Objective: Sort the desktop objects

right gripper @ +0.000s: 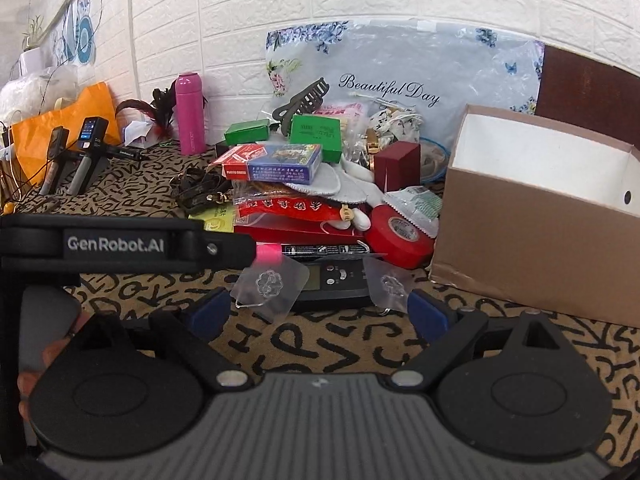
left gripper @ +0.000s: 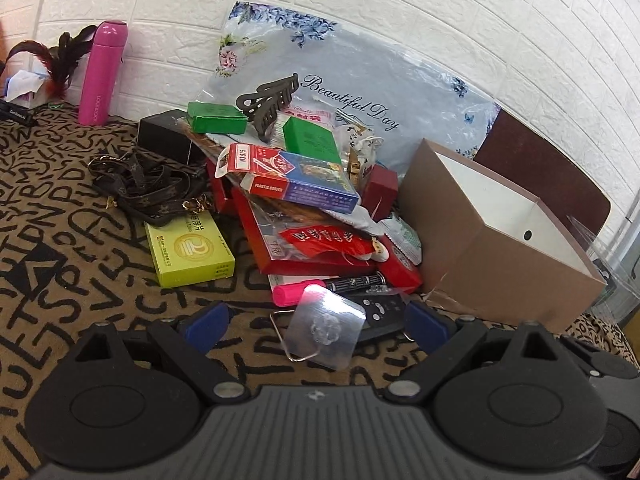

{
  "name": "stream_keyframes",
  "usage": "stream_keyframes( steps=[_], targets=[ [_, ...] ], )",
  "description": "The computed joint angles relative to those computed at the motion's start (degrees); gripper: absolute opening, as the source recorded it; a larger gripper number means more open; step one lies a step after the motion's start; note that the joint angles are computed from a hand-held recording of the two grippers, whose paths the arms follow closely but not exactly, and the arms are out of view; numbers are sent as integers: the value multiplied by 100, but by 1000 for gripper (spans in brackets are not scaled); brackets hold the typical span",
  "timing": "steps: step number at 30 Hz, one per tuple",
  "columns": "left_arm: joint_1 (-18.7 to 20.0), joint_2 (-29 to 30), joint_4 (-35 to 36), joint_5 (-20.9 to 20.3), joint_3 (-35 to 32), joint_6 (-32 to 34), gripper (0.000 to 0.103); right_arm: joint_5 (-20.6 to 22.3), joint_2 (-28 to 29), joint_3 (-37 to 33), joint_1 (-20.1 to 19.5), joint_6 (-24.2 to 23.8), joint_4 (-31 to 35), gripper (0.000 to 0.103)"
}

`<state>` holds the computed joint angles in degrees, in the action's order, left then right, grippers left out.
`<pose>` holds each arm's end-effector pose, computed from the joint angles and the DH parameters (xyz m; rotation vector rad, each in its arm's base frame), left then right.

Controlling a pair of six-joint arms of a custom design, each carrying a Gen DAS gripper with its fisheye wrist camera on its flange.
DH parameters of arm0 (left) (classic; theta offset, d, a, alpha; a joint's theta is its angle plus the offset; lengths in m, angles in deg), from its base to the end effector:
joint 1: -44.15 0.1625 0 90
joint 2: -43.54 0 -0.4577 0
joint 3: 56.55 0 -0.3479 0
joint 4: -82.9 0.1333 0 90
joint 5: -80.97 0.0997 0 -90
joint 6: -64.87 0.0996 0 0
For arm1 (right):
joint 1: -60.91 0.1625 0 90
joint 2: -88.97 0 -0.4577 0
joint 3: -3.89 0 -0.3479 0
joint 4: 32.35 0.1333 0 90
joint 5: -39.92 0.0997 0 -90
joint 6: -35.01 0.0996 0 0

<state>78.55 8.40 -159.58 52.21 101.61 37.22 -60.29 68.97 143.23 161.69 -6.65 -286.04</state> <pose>-0.1188 -0.3487 0.1415 0.2080 2.3167 -1.3553 0.1883 -0.3708 0.0154 1.0667 -2.3808 0.9622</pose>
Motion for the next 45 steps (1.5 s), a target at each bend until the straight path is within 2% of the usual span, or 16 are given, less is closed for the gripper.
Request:
stream_keyframes(
  steps=[5,9,12,15,17,19,23,27,29,31,32,34,35,39,43,45],
  targets=[
    [469,-23,-147,-471,-189,564,91,-152,85,-192,-55,-8,228,93],
    [797,-87,-43,-885,-342,749,82,-408,123,-383,-101,-18,250,92],
    [978,-103,35,-1086,-491,890,80,-473,95,-520,-174,-6,283,90],
    [1090,-160,194,-1181,-605,959,79,-573,83,-697,-245,-107,368,87],
    [1164,-197,279,-1297,-666,1030,75,-669,81,-827,-284,-139,451,86],
    [1239,-256,440,-1392,-725,1059,72,-703,44,-937,-333,-141,607,81],
    [1269,-291,634,-1333,-796,1093,63,-674,28,-1094,-401,-197,805,79],
    [1240,-320,776,-1229,-816,1096,58,-449,-2,-1116,-485,-270,888,78],
    [1193,-341,867,-1146,-803,1020,54,-316,-94,-1087,-541,-176,1078,72],
    [1100,-380,1041,-999,-777,904,46,-153,-209,-1026,-596,-20,1318,57],
    [1061,-388,1078,-951,-761,897,43,-120,-252,-1003,-609,-9,1418,55],
    [1024,-423,1088,-982,-717,904,36,-43,-287,-945,-628,-46,1476,38],
    [1024,-474,1122,-1074,-693,882,28,7,-290,-915,-643,-67,1462,36],
    [893,-523,1190,-1147,-614,856,20,18,-269,-816,-624,-189,1261,22],
    [907,-497,1116,-1328,-672,969,20,-77,-250,-752,-589,-268,1007,13],
    [931,-447,1043,-1352,-752,1085,20,-88,-266,-756,-585,-298,1004,13]
  ],
)
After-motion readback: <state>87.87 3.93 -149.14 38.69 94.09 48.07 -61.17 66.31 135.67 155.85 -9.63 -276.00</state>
